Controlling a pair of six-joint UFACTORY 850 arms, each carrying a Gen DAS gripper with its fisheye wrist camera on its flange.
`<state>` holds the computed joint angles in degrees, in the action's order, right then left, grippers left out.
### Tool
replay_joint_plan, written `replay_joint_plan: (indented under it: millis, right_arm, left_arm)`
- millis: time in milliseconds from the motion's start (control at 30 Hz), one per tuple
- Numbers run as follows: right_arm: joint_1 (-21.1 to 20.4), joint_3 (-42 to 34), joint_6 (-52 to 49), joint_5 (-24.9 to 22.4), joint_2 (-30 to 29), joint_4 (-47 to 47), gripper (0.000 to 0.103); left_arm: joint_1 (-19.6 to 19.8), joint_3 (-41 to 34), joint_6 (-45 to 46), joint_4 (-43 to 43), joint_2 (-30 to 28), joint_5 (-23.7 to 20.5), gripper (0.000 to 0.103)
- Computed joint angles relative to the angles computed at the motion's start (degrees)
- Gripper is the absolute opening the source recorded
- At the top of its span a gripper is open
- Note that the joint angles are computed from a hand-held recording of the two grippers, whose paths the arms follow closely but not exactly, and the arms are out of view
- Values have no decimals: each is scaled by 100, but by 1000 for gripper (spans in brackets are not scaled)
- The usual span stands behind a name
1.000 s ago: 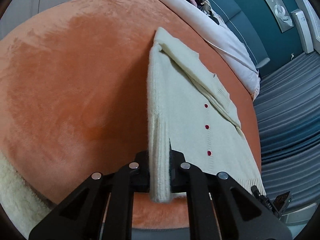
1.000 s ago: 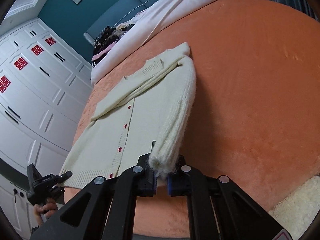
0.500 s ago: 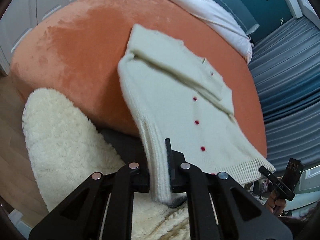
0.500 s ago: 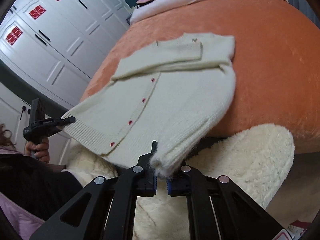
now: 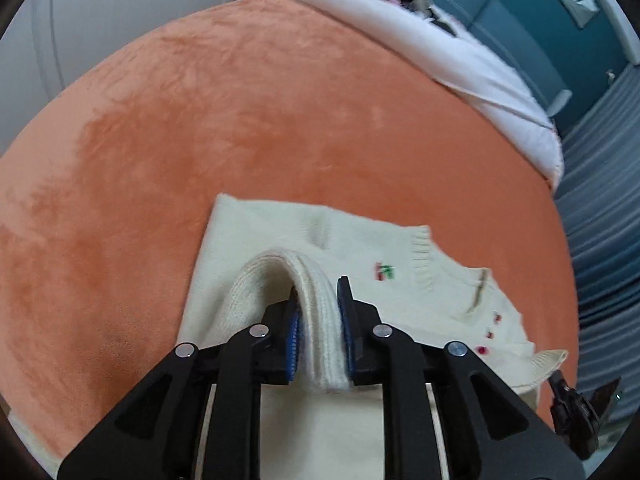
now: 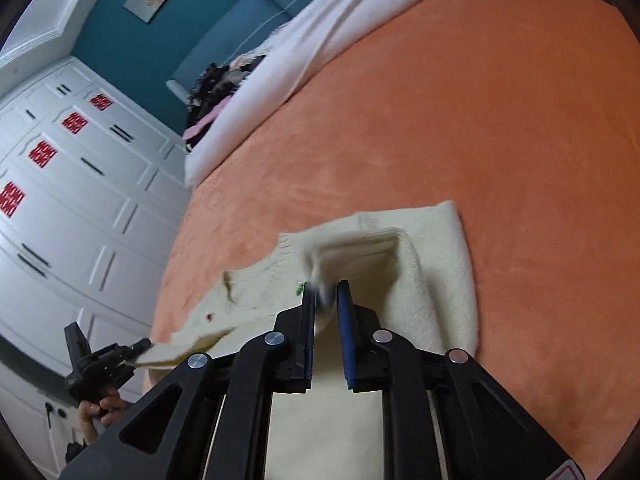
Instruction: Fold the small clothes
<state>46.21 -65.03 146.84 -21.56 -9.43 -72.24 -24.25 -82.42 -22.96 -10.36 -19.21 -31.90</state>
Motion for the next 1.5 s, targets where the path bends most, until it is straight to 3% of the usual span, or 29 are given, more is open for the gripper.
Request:
replay_joint_plan:
  millis: [33,67,100,133,167,200,267,367,433,500,533,567,667,733,767,833,900,1000,1067,1133,1167,1200,1300,1400,1500]
  right_arm:
    - [3,0,251,-53,-4,-127,15]
    - [44,52,706,-139,66,-494,21]
    - [77,86,982,-267,101,-872,30]
    - [164,120,1019,-584,159,-1010,56]
    - [236,120,815,-872,186,-918,66]
    - [228,87,372,-928,179,-683,66]
    - [133,-50,-827,-844,73,124,66]
    - [-75,-228,-2067,-713,-200,1267,66]
    - [-200,-463,-2687,-635,-501,2006,64]
    - [-237,-553,-3056,-508,-678,2459,39]
    - [-248,-594,-3068,-445,-761,2406,8]
    - [-232,-605,-2840,-399,-785,2113,8]
    - [11,-346,-1274,-609,-286,381,7]
    - [128,-161,-684,-936,-10,-100,6]
    - [99,-56,-713,-980,0,19,6]
    - [-152,92,-1400,-585,-254,978,6]
    - [-284,120,-2273,-255,-517,1953,4]
    - [-157,-48,-2394,-708,-381,2133,9]
    - [88,-291,-2314,-1404,-336,1927,16]
    - [370,-595,-2330,-2014,-398,1564,17]
    - [471,-742,-2237,-1958,-464,1333,17]
    - [523,-920,-2239,-1815,-571,1245,17]
    - [615,-1619,-2578,-965,-1164,1251,17]
    - [619,-2427,-3909,-57,-1924,2387,17]
    - [616,-2946,-5422,-105,-2421,3634,6]
  left_arm:
    - [-29,106,-260,214,51,143,26]
    - [-37,305,-281,264,191,388,42]
    - [-10,465,-62,165,348,603,61]
    - [35,656,397,-121,491,897,72]
    - [58,876,633,-203,670,1226,88]
    - [63,1084,882,-333,848,1510,91]
    - [71,1162,1389,-630,873,1577,91]
    - [41,737,1143,-196,387,853,88]
    - [33,475,1051,-125,94,531,71]
    - [7,277,831,-55,-80,225,35]
    - [19,221,821,-127,-126,192,25]
    - [24,187,811,-171,-97,201,10]
    - [61,269,978,-230,122,458,10]
    - [77,233,702,155,60,409,11]
    - [81,139,486,382,-102,264,11]
    - [137,21,421,277,-398,-31,11]
    - [129,193,262,279,-358,206,13]
    - [-35,148,-385,1030,-211,33,18]
    - [-229,262,-1104,1965,73,109,20]
    - [-440,318,-1735,2763,282,200,29]
    - [-563,380,-1971,3004,393,275,39]
    - [-696,377,-2140,3166,423,275,42]
    - [-1012,216,-1629,2766,267,263,42]
    - [-1197,146,-1012,2089,22,122,42]
    - [-1273,268,-1262,2456,-83,-51,41]
